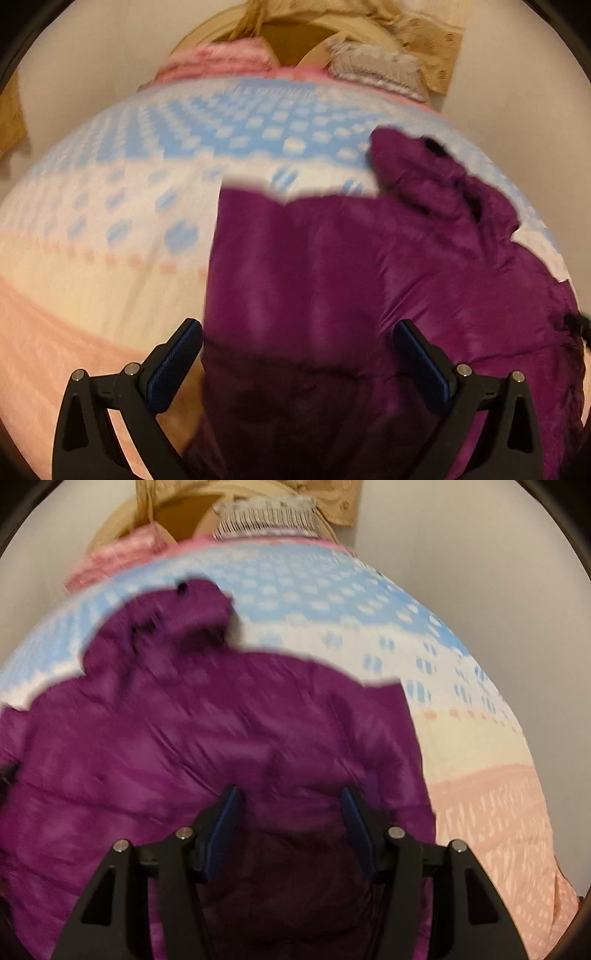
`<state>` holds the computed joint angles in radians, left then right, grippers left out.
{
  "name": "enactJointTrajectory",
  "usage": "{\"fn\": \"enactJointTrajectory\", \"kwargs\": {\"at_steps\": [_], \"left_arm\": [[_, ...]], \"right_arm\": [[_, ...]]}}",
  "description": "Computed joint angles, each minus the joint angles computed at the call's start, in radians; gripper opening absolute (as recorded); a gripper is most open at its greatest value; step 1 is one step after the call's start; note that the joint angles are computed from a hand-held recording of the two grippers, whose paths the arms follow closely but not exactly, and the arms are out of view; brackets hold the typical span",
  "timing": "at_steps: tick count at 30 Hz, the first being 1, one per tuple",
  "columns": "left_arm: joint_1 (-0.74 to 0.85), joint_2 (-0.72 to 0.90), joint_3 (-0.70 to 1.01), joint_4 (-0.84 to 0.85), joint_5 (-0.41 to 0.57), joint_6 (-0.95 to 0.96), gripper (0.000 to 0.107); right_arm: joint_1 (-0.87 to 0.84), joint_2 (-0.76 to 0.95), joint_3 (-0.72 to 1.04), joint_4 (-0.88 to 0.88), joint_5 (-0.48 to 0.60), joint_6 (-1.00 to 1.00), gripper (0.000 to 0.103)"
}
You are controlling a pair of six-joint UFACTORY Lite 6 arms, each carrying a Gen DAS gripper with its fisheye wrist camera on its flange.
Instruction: Fold large clothes
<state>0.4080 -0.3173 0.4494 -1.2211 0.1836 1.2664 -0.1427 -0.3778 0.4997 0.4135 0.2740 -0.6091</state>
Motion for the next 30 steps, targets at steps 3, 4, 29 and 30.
{"fn": "enactJointTrajectory", "kwargs": {"at_steps": [3,4,29,30], "left_arm": [[-0.005,0.019,0.159,0.251,0.107,-0.202,0.102],[-0.006,0.08,0.253,0.286,0.159,-0.239,0.102],[-0.188,1.133,1.327,0.256,0.35,-0.577,0.032],[-0.187,1.127,1.323,0.225,0.392,-0.564,0.021]], "right_arm": [[0.023,0.064,0.158,0.013,0.083,0.0,0.061],[0.036,0.107,0.217,0.011,0.103,0.02,0.061],[0.135,1.281,1.442,0.168,0.337,0.087,0.047],[0.14,1.274,1.429,0.172,0.327,0.061,0.007]]}}
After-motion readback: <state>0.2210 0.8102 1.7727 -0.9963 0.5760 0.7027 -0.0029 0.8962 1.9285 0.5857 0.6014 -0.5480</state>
